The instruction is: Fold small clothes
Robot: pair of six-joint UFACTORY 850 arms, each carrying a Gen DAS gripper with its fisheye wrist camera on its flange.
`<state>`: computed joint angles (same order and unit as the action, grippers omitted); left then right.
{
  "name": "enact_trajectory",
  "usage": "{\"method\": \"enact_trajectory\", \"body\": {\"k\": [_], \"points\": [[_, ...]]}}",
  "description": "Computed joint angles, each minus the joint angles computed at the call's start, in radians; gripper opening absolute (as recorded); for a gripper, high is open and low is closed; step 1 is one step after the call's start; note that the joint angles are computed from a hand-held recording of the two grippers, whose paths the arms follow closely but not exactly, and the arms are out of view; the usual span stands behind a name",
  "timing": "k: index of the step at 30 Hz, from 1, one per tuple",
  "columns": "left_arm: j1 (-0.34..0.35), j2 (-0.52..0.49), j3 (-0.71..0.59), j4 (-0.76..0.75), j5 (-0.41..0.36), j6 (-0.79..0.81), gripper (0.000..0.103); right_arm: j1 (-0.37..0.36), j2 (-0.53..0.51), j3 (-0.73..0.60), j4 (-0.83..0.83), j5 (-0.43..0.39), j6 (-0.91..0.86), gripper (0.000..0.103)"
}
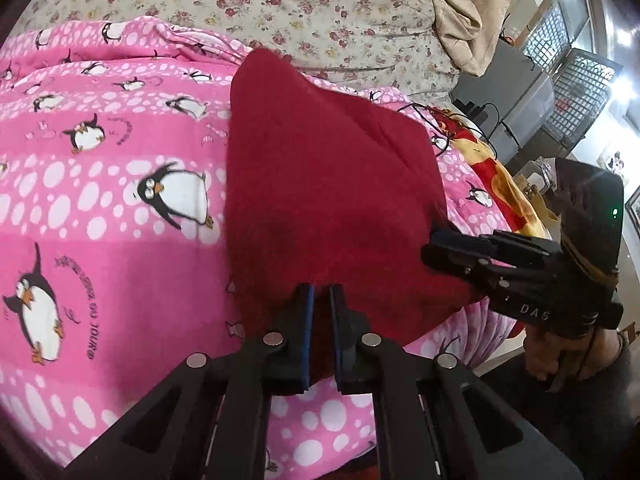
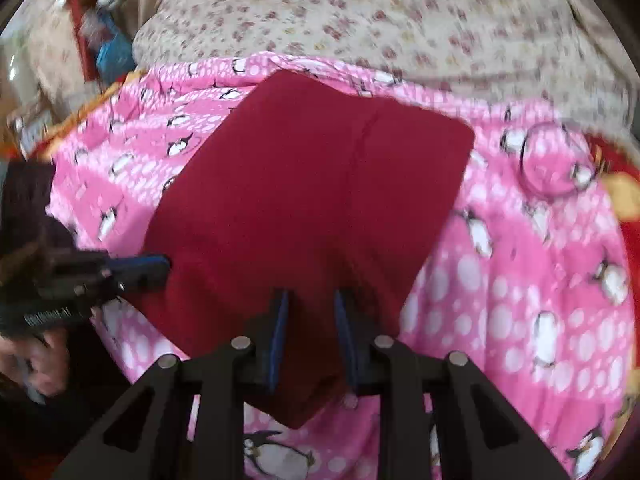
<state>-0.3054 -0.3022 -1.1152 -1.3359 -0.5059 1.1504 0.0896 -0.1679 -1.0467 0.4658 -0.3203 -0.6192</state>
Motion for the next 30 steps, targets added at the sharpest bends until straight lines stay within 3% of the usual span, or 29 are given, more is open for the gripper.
{"method": "enact_trajectory", "body": {"k": [2,5,7,9,11,16,18,22,26,29,30], "points": [[0.001,0.006,-0.024,-0.001,-0.001,-0.004,0.000,-0.016,0.017,0.001,0.123,0.008,-0.091,0.024],[-0.003,-0.029,-0.123,0.003,0.044,-0.030,0.000,-0.027,0.053,0.013,0.425,0.094,-0.341,0.025],[-0.007,-0.097,-0.237,0.079,0.061,-0.142,0.000,-0.029,0.036,-0.014,0.484,0.174,-0.335,0.026],[-0.011,-0.202,-0.392,0.212,0.072,-0.317,0.000,-0.030,-0.027,-0.076,0.377,0.252,-0.166,0.026],[-0.012,-0.316,-0.553,0.374,0.030,-0.526,0.000,-0.037,-0.101,-0.151,0.167,0.278,0.031,0.026],[-0.034,-0.535,-0.847,0.825,-0.149,-0.978,0.000,-0.067,-0.290,-0.377,-0.297,0.022,0.507,0.026],[-0.035,-0.541,-0.836,0.838,-0.130,-0.965,0.000,-0.075,-0.345,-0.424,-0.290,-0.051,0.501,0.026],[-0.030,-0.544,-0.839,0.821,-0.142,-0.949,0.000,-0.089,-0.352,-0.423,-0.187,-0.052,0.412,0.027],[-0.033,-0.511,-0.794,0.786,-0.098,-0.893,0.000,-0.087,-0.322,-0.390,-0.157,-0.019,0.389,0.028],[-0.020,-0.461,-0.739,0.724,-0.068,-0.840,0.000,-0.099,-0.258,-0.324,0.079,0.046,0.161,0.028],[-0.016,-0.425,-0.697,0.702,-0.050,-0.801,0.005,-0.106,-0.231,-0.297,0.184,0.058,0.064,0.029]]}}
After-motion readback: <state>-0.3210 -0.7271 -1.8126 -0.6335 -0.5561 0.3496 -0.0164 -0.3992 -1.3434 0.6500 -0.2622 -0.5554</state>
